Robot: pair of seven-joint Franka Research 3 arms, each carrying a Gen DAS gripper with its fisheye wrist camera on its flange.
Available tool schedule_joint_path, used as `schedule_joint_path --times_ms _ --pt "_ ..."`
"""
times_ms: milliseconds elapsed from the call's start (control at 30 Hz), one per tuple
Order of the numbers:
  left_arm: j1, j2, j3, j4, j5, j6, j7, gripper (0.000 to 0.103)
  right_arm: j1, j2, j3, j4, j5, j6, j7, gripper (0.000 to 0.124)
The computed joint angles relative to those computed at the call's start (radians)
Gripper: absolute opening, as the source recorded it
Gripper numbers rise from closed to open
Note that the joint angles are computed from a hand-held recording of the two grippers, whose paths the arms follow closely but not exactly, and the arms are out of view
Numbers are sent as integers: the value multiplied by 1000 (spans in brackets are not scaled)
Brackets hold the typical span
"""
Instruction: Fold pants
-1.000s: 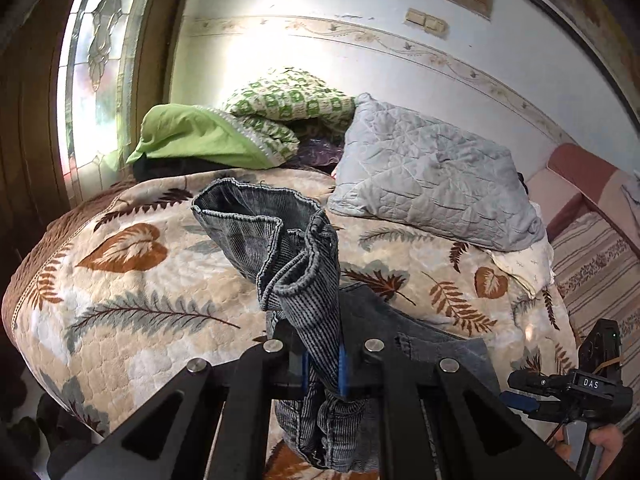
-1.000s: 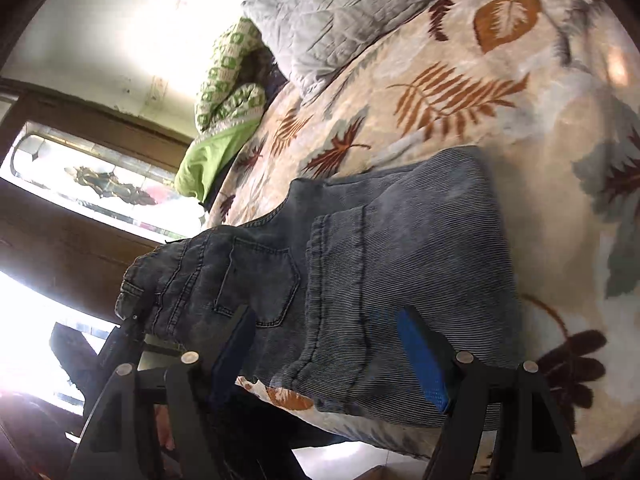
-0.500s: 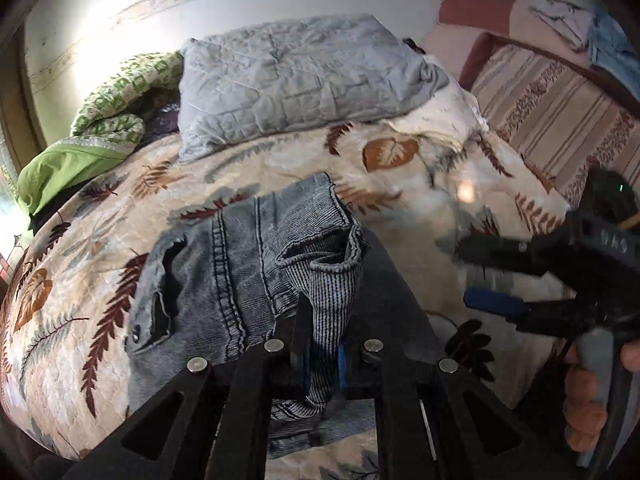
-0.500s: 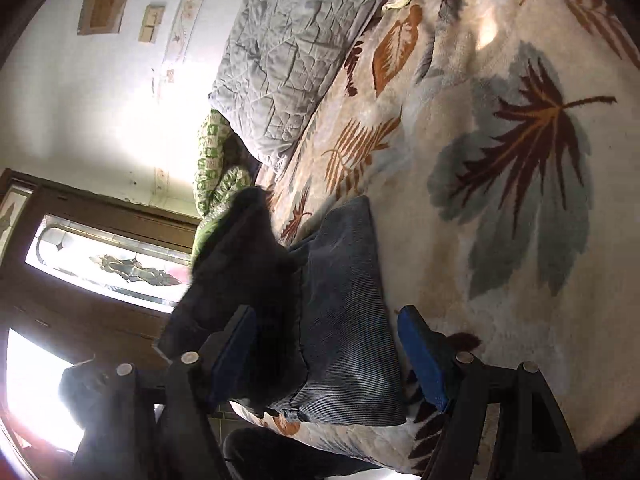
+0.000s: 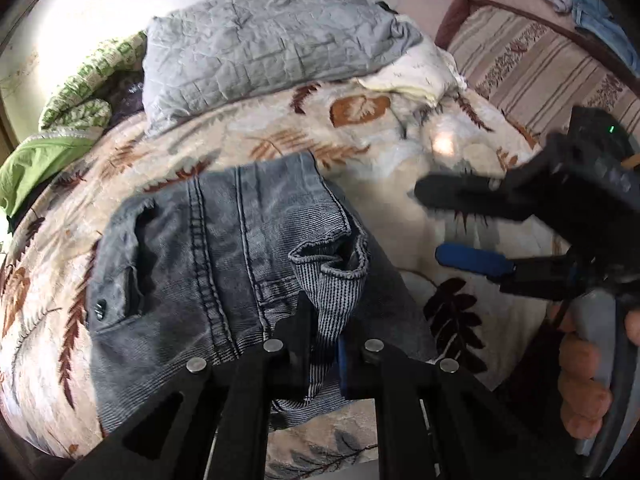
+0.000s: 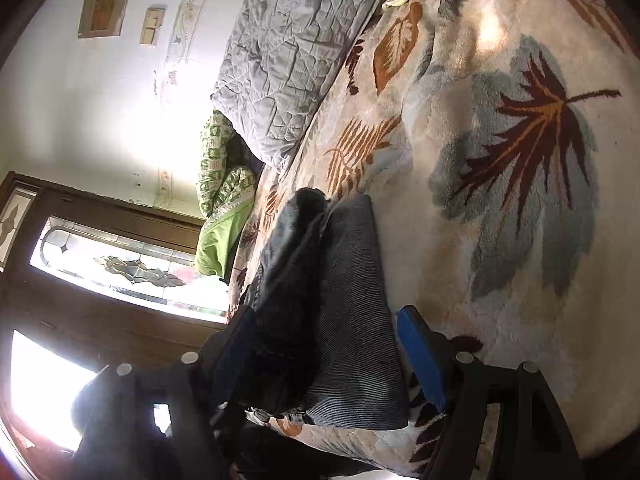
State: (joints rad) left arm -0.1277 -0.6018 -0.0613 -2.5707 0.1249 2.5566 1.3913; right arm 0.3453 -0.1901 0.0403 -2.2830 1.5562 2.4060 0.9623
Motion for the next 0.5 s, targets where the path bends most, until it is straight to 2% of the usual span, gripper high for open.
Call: schedule_joint_path --times_ms 33,100,167,200,233,333,367,433,500 --pt "-6 18 5 -2 -5 -12 10 10 0 -1 1 -1 2 8 -2 76" --pt "-28 -20 32 -31 -40 25 29 13 0 -2 0 -4 10 13 -7 76" --pt "-113 -59 133 -20 -167 -6 115 36 0 -6 -1 -9 17 13 -9 77" --pt "-139 -87 174 -18 -227 -18 154 40 -1 -7 -3 -11 20 11 -12 77" --pt "-138 -117 189 -21 -263 -15 169 45 -1 -6 -3 -11 25 11 -17 78" --pt "-78 -231 197 -62 -298 47 169 57 -1 -7 -6 -9 37 -10 -38 77" --pt "-38 -257 191 -75 -289 69 151 60 -1 -9 -7 -9 30 -22 -36 77" --pt "56 -283 170 -96 -244 103 105 61 -1 -19 -12 -18 37 -61 -39 77" --pt "153 -254 145 -90 -185 86 46 61 2 -36 -15 -33 42 -105 -34 78"
